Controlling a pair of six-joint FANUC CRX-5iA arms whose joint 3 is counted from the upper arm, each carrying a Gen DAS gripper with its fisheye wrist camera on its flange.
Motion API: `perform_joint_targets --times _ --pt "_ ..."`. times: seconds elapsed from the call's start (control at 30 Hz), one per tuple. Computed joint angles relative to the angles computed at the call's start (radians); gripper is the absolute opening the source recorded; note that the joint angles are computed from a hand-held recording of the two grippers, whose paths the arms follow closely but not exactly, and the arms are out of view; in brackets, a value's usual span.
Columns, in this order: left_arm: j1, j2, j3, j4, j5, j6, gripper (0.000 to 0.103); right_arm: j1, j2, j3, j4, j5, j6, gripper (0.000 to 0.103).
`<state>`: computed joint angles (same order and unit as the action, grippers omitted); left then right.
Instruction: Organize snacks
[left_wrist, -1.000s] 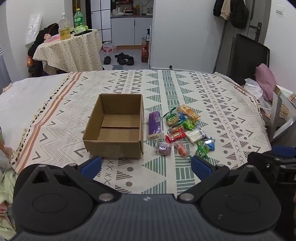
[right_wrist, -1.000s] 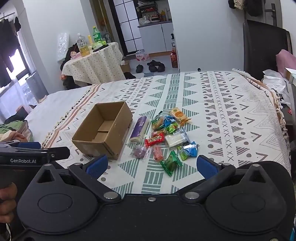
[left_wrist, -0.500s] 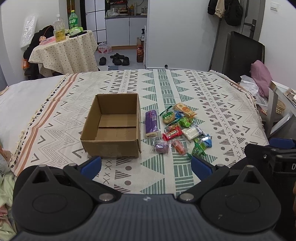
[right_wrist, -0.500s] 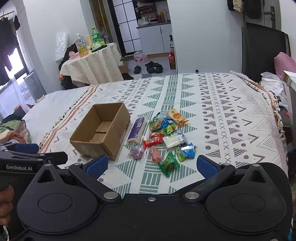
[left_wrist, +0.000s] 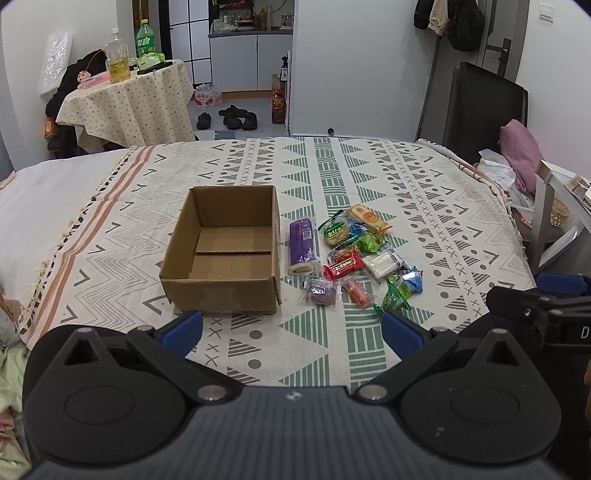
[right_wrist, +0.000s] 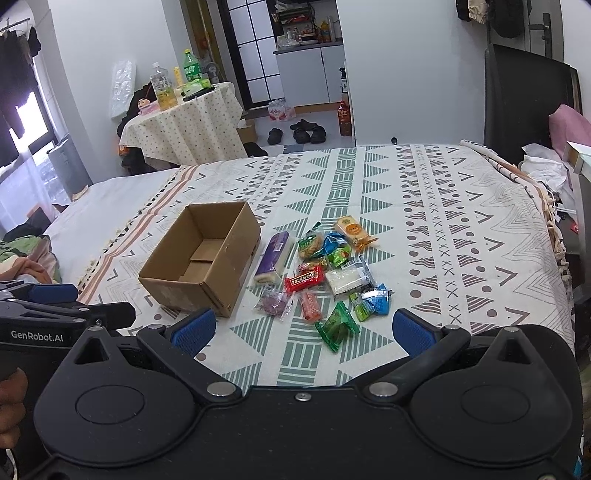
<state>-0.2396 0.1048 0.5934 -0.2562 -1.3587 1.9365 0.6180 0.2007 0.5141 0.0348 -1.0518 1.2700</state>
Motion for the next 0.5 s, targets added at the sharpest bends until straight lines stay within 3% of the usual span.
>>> perform_joint_targets --times 0.5 --pt "0.01 -0.011 -0.018 0.009 0.014 -0.002 0.103 0.011 0.001 -0.003 0.013 0.003 -0.007 0.103"
